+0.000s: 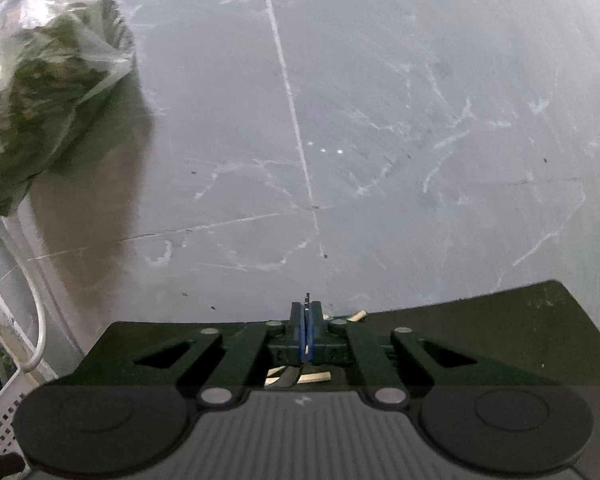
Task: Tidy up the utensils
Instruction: 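Grasp a silver fork from the pile with the right gripper, then carry the fork over the white basket and lower it in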
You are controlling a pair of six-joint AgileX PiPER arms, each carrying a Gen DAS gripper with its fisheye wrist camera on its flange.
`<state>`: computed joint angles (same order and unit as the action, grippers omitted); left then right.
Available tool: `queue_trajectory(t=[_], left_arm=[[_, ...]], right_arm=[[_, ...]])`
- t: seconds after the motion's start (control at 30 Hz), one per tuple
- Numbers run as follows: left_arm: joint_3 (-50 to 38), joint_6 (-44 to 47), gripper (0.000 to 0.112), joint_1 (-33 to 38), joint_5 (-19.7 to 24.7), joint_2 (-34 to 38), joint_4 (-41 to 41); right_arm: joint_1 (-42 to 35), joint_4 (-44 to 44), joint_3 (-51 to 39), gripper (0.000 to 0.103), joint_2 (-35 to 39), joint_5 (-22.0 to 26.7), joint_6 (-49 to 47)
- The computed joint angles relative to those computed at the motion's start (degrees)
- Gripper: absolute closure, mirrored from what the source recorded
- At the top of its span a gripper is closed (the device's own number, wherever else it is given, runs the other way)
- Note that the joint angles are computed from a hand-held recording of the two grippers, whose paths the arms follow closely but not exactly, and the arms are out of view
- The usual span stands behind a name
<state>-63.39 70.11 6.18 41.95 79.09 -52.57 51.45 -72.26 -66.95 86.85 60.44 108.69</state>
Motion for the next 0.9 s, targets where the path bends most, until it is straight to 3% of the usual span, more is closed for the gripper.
queue_trajectory(t=[0.4, 0.67, 0.9], left_arm=[[0.14, 2.68, 0.036, 0.8, 0.73, 0.56, -2.0], [0.41, 3.74, 0.036, 0.76, 0.52, 0.71, -3.13], [0.67, 4.7, 0.036, 1.07, 0.79, 0.68, -3.84]], right_arm=[[4.44, -1.02, -6.12, 0.102, 1.21, 4.47, -8.11], [10.51, -7.31, -17.46, 0.102, 1.86, 6.63, -19.61], [12.36, -12.3, -31.27, 0.102, 5.92, -1.36, -30.04]])
